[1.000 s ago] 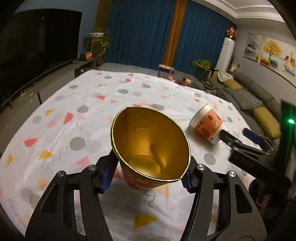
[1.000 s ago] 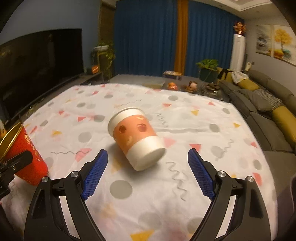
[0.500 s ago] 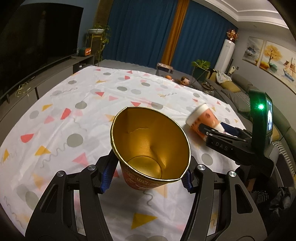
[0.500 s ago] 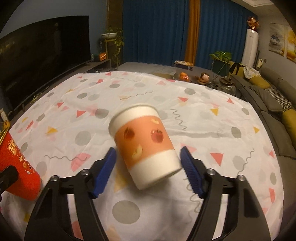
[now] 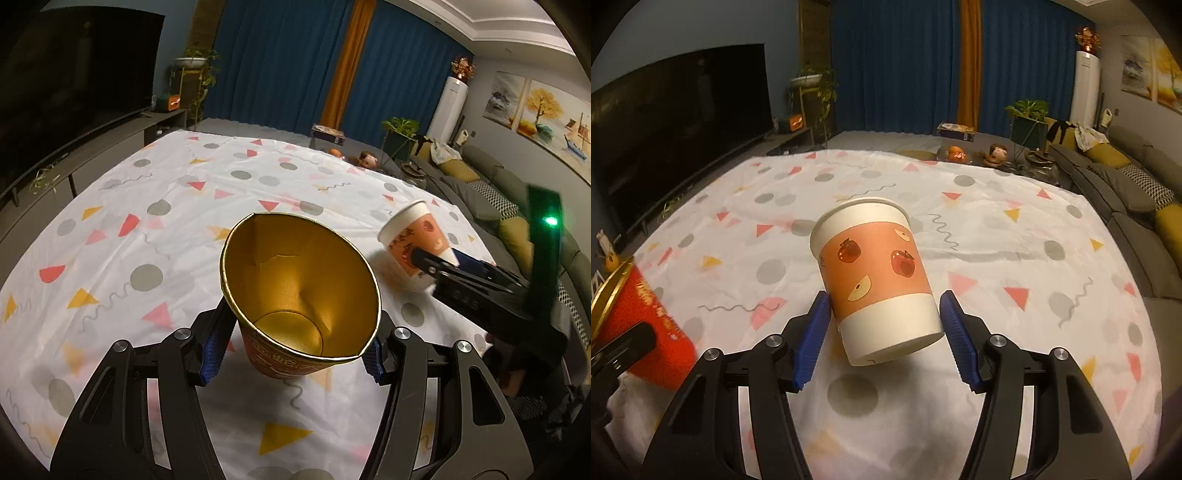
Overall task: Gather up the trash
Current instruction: 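Grasp the gold-rimmed red cup with the left tool while the right tool grasps the orange-printed paper cup, then carry the gold cup and paper cup over the grey bin with both tools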
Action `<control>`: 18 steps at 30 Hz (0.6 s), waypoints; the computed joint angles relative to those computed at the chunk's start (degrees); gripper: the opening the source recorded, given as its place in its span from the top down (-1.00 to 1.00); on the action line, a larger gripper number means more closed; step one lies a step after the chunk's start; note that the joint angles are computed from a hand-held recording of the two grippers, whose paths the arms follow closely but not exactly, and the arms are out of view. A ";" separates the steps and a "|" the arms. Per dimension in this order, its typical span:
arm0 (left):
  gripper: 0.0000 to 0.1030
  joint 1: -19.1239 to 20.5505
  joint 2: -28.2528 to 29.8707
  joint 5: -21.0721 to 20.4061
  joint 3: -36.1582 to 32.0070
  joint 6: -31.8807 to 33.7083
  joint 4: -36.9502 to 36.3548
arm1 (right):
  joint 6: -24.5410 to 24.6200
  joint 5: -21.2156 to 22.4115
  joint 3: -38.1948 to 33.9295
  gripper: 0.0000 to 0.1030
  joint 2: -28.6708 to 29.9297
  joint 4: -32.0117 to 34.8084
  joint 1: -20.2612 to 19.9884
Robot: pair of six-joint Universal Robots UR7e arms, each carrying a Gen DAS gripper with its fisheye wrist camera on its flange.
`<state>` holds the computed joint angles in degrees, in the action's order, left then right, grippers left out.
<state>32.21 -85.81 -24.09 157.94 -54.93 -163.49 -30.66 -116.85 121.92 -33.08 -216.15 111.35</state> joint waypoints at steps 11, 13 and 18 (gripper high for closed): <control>-0.13 -2.75 2.88 0.10 0.70 1.62 -2.88 | 0.34 -1.42 13.55 -0.16 -7.94 -13.58 2.53; -0.13 -3.84 3.12 0.13 0.51 1.05 -1.65 | 0.71 -1.77 16.47 -0.16 -10.11 -15.41 2.69; -0.13 -8.90 2.87 -1.47 -0.13 -1.84 2.93 | 0.72 -2.14 23.09 -0.16 -14.40 -21.67 1.80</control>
